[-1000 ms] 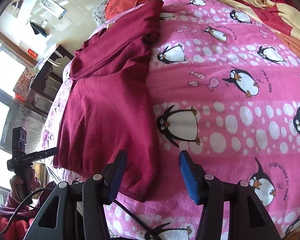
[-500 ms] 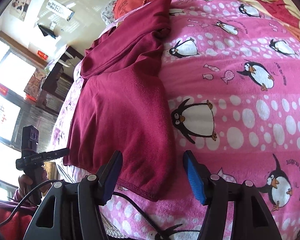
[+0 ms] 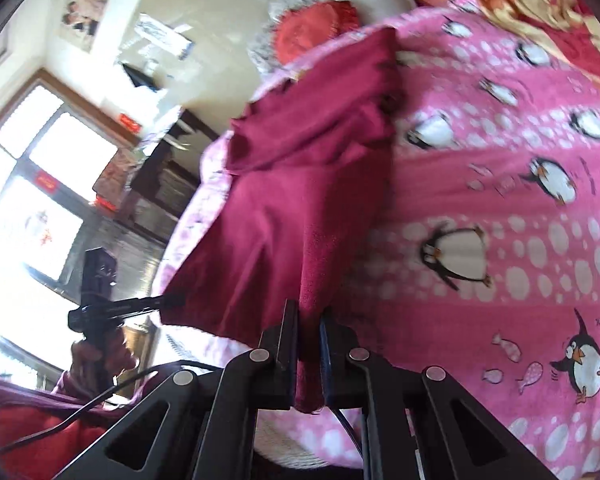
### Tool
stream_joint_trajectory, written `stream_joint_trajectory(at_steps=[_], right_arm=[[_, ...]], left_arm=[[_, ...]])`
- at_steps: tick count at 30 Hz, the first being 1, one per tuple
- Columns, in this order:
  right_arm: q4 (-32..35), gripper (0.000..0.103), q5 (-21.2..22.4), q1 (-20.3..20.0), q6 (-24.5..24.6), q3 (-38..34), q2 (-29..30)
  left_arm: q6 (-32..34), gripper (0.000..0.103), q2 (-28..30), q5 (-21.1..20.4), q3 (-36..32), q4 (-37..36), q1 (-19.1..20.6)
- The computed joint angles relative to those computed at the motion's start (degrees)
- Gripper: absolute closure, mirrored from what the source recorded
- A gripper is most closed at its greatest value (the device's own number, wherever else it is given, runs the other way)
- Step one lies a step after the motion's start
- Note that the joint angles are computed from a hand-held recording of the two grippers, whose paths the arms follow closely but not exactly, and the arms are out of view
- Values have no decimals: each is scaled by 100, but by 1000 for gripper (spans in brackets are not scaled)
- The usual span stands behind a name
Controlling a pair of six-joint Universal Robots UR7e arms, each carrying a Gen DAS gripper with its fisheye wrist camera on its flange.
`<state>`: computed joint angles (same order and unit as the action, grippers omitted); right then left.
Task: Fold small clothes
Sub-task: 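Grasp the sweatshirt hem with both grippers and lift it toward the collar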
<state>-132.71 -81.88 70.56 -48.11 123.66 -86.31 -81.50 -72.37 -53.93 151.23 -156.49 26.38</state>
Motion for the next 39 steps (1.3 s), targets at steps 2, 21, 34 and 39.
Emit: stream_joint_trajectory(at_steps=[2,21,34,39], right_arm=[[209,95,-21,62,-98,-9,-80],[-8,63,-932,-48,341,-35,436],[-125,85,-795,-28,156,125,494],[-46,94,-633,85,36,60,463]], left_arm=[[-140,96,-73,-89,86,115,14],[-609,91,794,-251,-61,-194,369],[-424,76,993,-173,-336,120,398],[193,84,901,-239,-260,-355,526]])
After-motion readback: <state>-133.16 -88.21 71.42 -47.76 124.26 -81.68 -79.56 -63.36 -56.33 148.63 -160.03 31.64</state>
